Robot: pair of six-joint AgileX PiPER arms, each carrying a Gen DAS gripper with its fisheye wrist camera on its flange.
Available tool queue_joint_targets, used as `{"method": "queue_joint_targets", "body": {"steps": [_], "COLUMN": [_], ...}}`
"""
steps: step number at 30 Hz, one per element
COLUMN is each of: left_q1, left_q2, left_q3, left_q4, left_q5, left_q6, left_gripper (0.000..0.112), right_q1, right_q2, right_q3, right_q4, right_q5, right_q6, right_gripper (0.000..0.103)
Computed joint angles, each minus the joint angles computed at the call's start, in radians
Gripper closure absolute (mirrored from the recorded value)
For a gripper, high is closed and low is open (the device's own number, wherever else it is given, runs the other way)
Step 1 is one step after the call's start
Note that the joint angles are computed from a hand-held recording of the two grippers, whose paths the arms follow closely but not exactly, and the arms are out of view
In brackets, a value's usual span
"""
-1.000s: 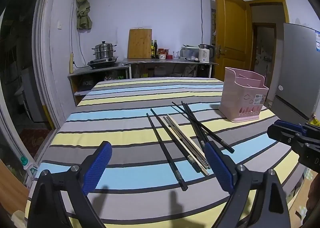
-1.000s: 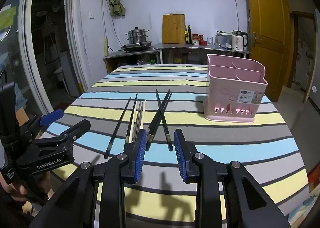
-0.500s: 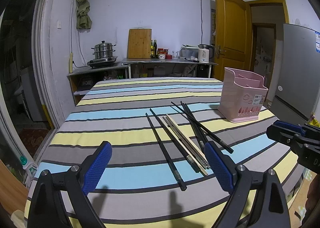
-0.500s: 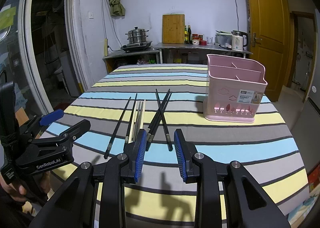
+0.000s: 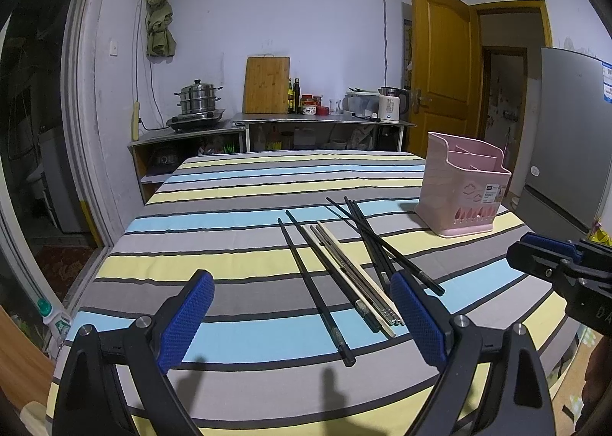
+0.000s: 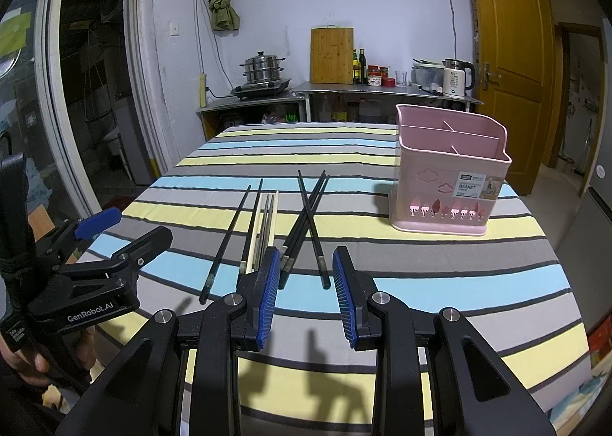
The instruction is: Organize utensils
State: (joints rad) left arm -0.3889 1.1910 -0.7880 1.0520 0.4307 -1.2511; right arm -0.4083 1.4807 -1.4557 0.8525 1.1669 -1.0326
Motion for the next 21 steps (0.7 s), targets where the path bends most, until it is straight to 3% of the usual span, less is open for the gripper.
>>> {"method": "queue_joint_targets", "body": {"steps": [21], "left_q1": [0.001], "left_q2": [0.004], "left_q3": [-0.002], "left_q4": [-0.010], "left_q5": [-0.009], "left_q6": [0.009], "left_gripper": [0.018], "right_q1": [0.000], "right_q2": [0.002], "right_q3": [-0.001], "right_q4": [0.000], "right_q5": [0.001], "right_q6": [-0.001], "right_gripper": [0.073]}}
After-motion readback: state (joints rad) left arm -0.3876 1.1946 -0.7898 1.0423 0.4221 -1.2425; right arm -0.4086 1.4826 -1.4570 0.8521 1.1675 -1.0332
